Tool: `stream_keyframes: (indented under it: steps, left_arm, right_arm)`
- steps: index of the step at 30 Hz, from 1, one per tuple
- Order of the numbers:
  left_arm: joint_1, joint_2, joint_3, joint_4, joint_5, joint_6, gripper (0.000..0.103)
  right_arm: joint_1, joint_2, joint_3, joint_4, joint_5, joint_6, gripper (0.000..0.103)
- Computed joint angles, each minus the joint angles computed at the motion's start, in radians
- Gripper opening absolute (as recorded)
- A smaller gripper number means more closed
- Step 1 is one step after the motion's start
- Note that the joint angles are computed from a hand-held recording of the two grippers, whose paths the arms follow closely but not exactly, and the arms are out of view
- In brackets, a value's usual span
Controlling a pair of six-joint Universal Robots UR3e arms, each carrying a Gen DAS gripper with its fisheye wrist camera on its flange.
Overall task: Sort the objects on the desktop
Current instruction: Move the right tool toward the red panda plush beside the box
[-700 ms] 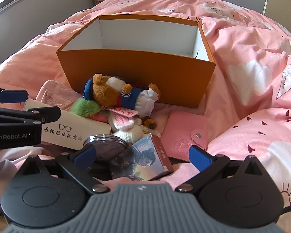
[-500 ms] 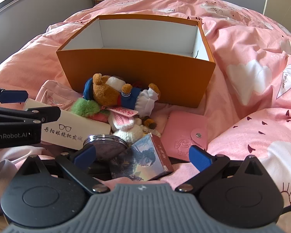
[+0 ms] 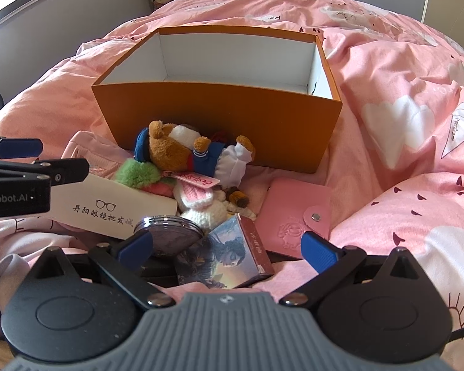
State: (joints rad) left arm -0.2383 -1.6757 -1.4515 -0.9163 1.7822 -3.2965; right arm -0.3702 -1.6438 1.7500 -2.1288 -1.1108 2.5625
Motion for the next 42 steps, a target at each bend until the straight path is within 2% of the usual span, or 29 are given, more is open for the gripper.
stream_keyframes:
  steps: [5,8,10,11,14,18,26,28,30,34,42]
  left_arm:
    - [0.089,0.031,0.003,-0.027,-0.095,0.007,0.083]
    - [0.135,0.037,0.022,-0.048,-0.148,0.029,0.074]
    - [0.159,0.025,0.060,-0.090,-0.184,0.059,0.061]
    - [0.168,0.015,0.081,-0.113,-0.198,0.076,0.060]
    - [0.180,-0.022,0.143,-0.179,-0.224,0.127,0.044]
    - [0.199,-0.061,0.203,-0.235,-0.251,0.207,0.040]
    - [0.195,-0.152,0.333,-0.326,-0.214,0.345,0.042]
    - [0.197,-0.162,0.351,-0.339,-0.202,0.370,0.055]
    - [0.199,-0.176,0.384,-0.374,-0.197,0.396,0.055]
    - [0.211,-0.194,0.438,-0.446,-0.238,0.446,0.056]
    - [0.198,-0.251,0.491,-0.462,-0.299,0.486,0.061]
  right_arm:
    - [-0.013,0.024,-0.039,-0.014,-0.010,-0.019,0.090]
    - [-0.014,0.061,-0.094,0.014,-0.006,-0.028,0.082]
    - [-0.010,0.091,-0.140,0.045,0.002,-0.042,0.078]
    - [-0.008,0.106,-0.165,0.067,0.008,-0.050,0.077]
    - [0.004,0.155,-0.243,0.138,0.021,-0.070,0.072]
    - [0.040,0.219,-0.323,0.181,0.020,-0.081,0.070]
    - [0.118,0.340,-0.477,0.247,0.019,-0.105,0.070]
    - [0.132,0.357,-0.501,0.268,0.020,-0.119,0.070]
    - [0.142,0.381,-0.541,0.313,0.026,-0.137,0.070]
    - [0.163,0.419,-0.588,0.352,0.017,-0.166,0.070]
    - [0.186,0.501,-0.673,0.304,-0.023,-0.162,0.070]
